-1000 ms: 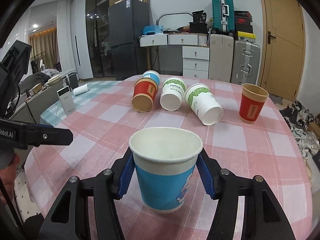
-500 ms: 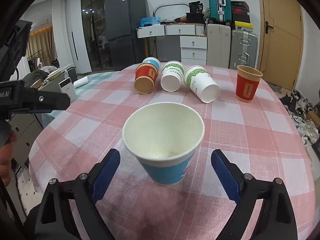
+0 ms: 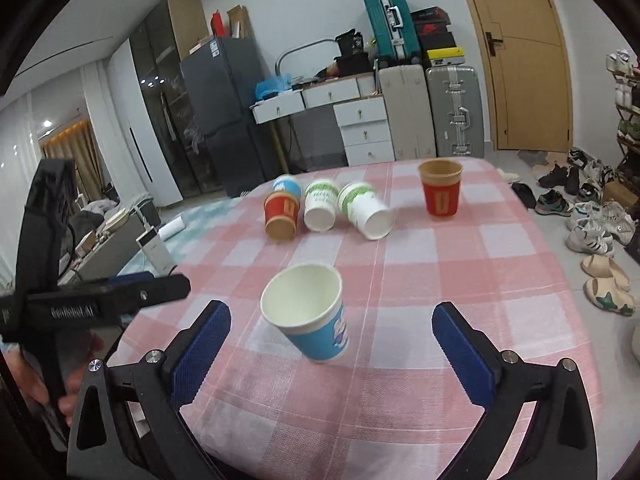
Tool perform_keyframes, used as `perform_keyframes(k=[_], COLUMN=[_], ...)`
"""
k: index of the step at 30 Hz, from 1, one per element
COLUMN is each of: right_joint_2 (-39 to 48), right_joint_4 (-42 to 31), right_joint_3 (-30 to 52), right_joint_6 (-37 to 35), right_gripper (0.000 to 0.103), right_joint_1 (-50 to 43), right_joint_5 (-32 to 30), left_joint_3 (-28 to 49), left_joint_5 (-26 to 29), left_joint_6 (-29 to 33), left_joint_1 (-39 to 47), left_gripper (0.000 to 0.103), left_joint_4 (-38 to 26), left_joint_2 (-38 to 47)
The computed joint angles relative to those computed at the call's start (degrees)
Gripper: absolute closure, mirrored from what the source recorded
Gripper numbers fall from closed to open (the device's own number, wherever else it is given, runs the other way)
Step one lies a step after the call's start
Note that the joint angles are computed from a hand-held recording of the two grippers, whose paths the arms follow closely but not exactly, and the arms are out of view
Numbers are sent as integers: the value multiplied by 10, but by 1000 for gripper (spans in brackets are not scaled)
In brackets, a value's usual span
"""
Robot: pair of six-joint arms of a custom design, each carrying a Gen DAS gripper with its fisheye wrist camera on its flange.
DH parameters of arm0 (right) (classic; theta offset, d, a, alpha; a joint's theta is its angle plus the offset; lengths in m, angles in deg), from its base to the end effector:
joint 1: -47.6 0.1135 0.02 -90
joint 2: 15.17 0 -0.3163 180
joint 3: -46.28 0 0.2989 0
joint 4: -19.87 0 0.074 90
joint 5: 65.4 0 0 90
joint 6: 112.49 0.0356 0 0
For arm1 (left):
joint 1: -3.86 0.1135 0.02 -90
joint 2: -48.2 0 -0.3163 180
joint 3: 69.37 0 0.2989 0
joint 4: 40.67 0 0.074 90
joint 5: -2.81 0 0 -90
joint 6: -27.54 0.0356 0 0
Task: Flip cup upright
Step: 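Open the right gripper and pull it back from the cup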
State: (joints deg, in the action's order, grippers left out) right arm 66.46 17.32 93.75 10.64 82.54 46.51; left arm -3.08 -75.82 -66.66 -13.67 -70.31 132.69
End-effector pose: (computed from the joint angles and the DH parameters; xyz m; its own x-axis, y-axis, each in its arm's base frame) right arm 0.2593 0.1650 0.1946 -0.5667 0.2226 -0.7933 0.0282 0.9675 0.2514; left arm 0.3285 -0.1111 0.2543 -0.7358 0.1571 -0.6587 0.3686 0.9089 -0.1949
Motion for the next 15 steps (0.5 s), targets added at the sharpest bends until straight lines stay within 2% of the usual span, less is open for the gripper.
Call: perform_keyframes(k=[4,15], right_joint_2=[-46,-127], right_joint_4=[-28,-86], right_joint_3=[-2,1], right_joint_6=[0,-12], right_gripper=[0,0], right_joint_1=[-6,39], right_joint_5=[-13,35], left_joint_3=[-7,-33], left_joint_5=[-12,-73], left_joint_6=[-1,3], left_joint_1=[-26,-73], left_gripper=[1,1], left_joint_4=[3,16], left_joint_2=[-26,-96])
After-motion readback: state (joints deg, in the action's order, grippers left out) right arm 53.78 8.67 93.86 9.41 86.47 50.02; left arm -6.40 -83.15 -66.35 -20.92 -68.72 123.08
